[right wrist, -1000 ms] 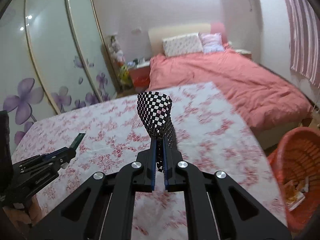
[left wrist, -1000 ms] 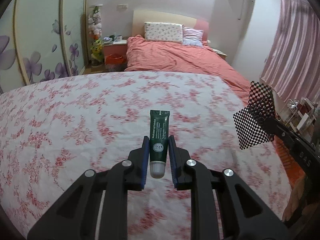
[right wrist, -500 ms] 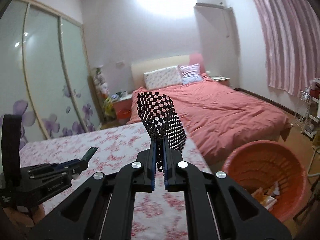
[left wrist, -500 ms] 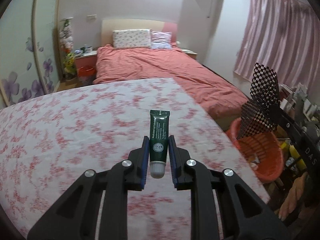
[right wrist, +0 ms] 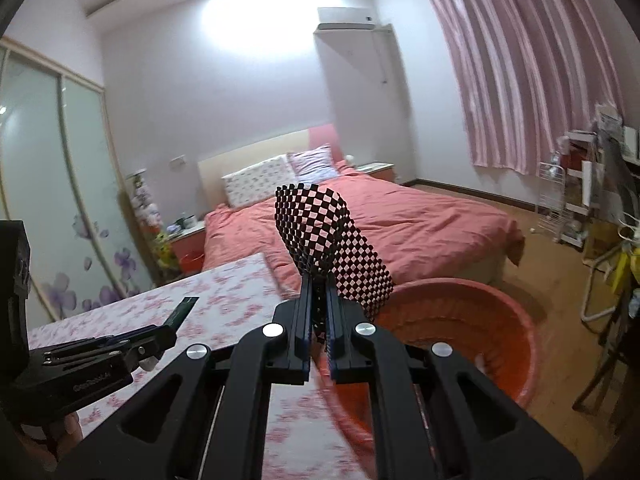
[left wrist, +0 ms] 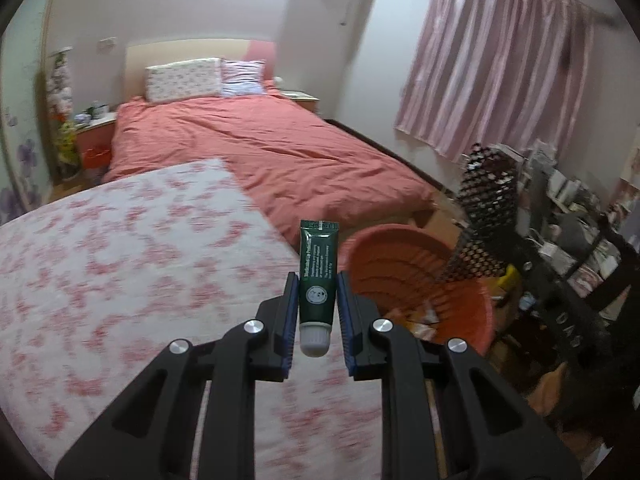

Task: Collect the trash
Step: 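Carry the tube and mesh pad over the basket and open both tools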

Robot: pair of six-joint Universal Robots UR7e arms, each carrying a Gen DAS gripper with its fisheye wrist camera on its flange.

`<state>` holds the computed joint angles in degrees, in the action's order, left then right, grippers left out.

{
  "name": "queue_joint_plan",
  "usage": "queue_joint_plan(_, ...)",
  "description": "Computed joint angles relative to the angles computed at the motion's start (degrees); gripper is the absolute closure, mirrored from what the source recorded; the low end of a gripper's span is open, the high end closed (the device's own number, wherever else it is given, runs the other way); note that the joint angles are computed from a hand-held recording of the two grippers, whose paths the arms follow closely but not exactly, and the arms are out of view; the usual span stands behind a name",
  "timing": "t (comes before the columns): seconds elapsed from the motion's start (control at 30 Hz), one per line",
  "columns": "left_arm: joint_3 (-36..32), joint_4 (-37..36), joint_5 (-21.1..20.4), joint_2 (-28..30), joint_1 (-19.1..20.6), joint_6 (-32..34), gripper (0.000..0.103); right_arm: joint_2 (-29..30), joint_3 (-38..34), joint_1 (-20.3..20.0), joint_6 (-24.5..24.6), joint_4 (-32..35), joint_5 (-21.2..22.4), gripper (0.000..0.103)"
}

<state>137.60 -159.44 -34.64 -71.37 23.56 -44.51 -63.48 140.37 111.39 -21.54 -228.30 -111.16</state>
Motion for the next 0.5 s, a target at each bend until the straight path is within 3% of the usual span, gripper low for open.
queue_joint_plan(0.27, -5.2, -12.0, -5.6, 10.9, 1.8, 8.6, 0.083, -1.6, 1.5, -4.9, 0.8, -1.6, 1.9, 0.097)
queue_joint_plan(0.5, -9.3, -16.0, -8.7, 16.7, 4.4, 12.4, 0.083, -3.2, 1.9, -8.9, 2.0, -0.3, 4.5, 0.097)
